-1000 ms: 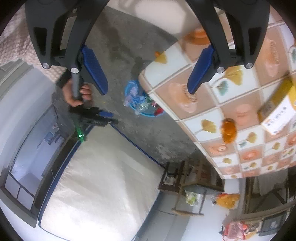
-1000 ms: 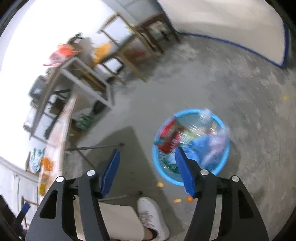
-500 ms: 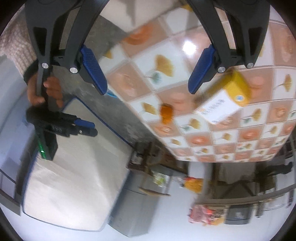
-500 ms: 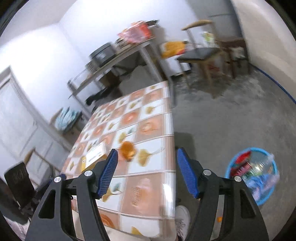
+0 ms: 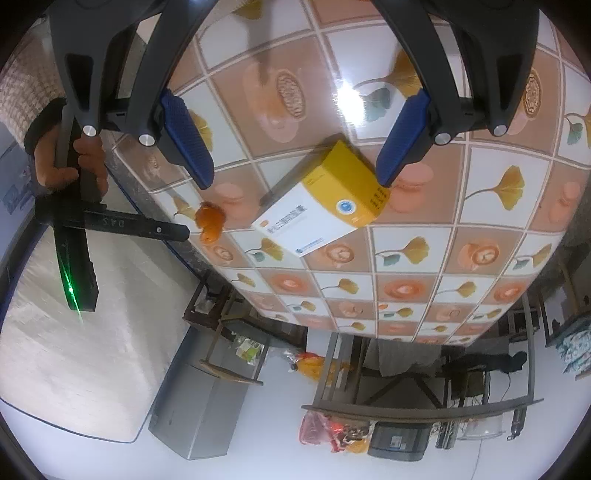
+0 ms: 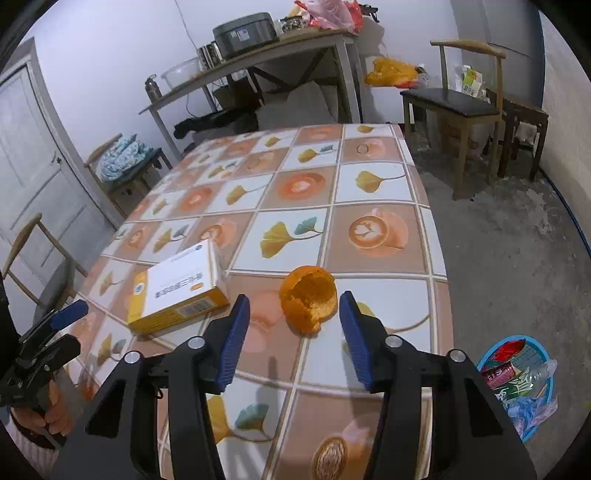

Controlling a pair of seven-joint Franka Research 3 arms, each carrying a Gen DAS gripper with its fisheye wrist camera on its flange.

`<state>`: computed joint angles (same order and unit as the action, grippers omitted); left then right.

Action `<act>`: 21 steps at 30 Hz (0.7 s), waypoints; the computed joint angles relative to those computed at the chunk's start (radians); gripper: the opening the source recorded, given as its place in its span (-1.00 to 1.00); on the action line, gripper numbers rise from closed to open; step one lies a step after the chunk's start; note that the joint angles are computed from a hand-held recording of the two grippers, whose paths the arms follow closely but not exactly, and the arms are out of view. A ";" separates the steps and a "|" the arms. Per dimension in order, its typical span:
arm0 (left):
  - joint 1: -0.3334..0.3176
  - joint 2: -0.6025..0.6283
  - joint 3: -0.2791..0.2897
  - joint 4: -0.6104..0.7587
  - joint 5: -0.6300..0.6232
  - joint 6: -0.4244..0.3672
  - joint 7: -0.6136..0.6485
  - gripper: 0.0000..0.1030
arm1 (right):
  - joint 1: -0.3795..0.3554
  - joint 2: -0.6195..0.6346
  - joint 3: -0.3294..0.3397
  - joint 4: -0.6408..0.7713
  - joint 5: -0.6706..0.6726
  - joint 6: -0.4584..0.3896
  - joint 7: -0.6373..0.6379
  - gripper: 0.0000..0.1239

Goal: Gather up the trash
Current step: 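Move the right tool to the orange peel while the left tool approaches the medicine box, then grasp the orange peel on the table with the right tool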

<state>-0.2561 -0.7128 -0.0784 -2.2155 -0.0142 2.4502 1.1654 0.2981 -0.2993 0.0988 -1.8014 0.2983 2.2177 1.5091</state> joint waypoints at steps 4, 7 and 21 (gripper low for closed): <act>-0.006 0.007 0.012 -0.008 -0.002 0.003 0.027 0.66 | 0.002 0.050 0.021 0.039 -0.054 -0.020 0.009 -0.27; -0.008 0.023 0.015 -0.001 0.003 0.002 0.057 0.69 | 0.009 0.088 0.031 0.070 -0.093 -0.044 0.023 -0.38; 0.023 0.109 0.008 0.059 0.003 -0.015 0.105 0.72 | 0.045 0.144 0.032 0.102 -0.146 -0.041 0.021 -0.79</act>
<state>-0.2330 -0.6033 -0.0704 -2.1566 -0.0111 2.4351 1.2708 0.3428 -0.1553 0.1304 -1.6999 0.1525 2.1765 1.5303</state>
